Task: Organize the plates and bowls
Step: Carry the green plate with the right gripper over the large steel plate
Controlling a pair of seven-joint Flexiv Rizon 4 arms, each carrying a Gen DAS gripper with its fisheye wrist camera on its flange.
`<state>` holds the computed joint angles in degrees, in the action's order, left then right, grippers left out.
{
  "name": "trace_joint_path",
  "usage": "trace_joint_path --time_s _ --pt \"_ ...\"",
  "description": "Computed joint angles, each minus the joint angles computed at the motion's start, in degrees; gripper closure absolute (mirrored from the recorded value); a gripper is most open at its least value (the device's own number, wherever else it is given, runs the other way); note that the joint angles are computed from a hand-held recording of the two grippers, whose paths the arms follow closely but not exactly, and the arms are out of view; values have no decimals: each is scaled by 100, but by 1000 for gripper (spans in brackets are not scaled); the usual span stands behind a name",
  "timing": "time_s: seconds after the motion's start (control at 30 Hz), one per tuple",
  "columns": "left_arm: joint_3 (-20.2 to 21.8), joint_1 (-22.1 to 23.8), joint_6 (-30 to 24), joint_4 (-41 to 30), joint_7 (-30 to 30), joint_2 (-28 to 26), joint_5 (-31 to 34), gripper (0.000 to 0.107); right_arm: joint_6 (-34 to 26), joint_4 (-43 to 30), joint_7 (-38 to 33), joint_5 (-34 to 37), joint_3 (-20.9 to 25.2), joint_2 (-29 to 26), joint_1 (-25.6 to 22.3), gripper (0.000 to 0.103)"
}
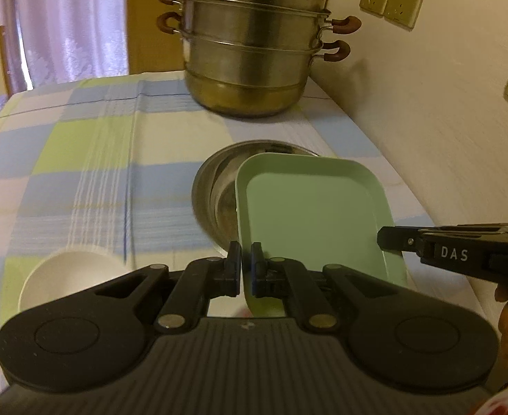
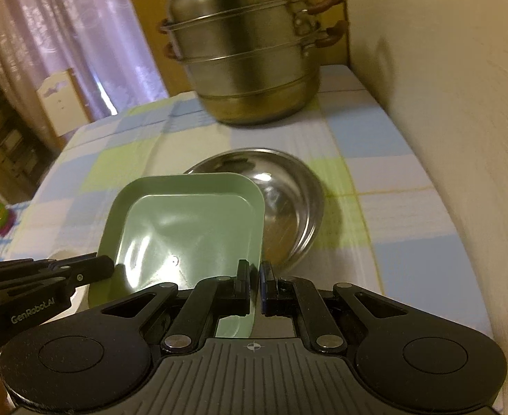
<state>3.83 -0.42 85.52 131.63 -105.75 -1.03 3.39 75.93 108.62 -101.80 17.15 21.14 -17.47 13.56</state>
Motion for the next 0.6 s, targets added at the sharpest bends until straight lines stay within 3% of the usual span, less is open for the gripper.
trace_joint_path --time_s 0.13,0.3,0.6 --pt "-174 109 163 -175 932 -432 -899 102 56 -234 612 -532 -361 -308 324 97" --pt "-293 189 130 -436 1464 -847 -1471 102 76 -488 1174 -1123 -569 -687 481 97" --pt "-173 107 -121 -843 1572 -1336 -1642 103 -103 -839 1678 -1738 -604 -1170 461 97"
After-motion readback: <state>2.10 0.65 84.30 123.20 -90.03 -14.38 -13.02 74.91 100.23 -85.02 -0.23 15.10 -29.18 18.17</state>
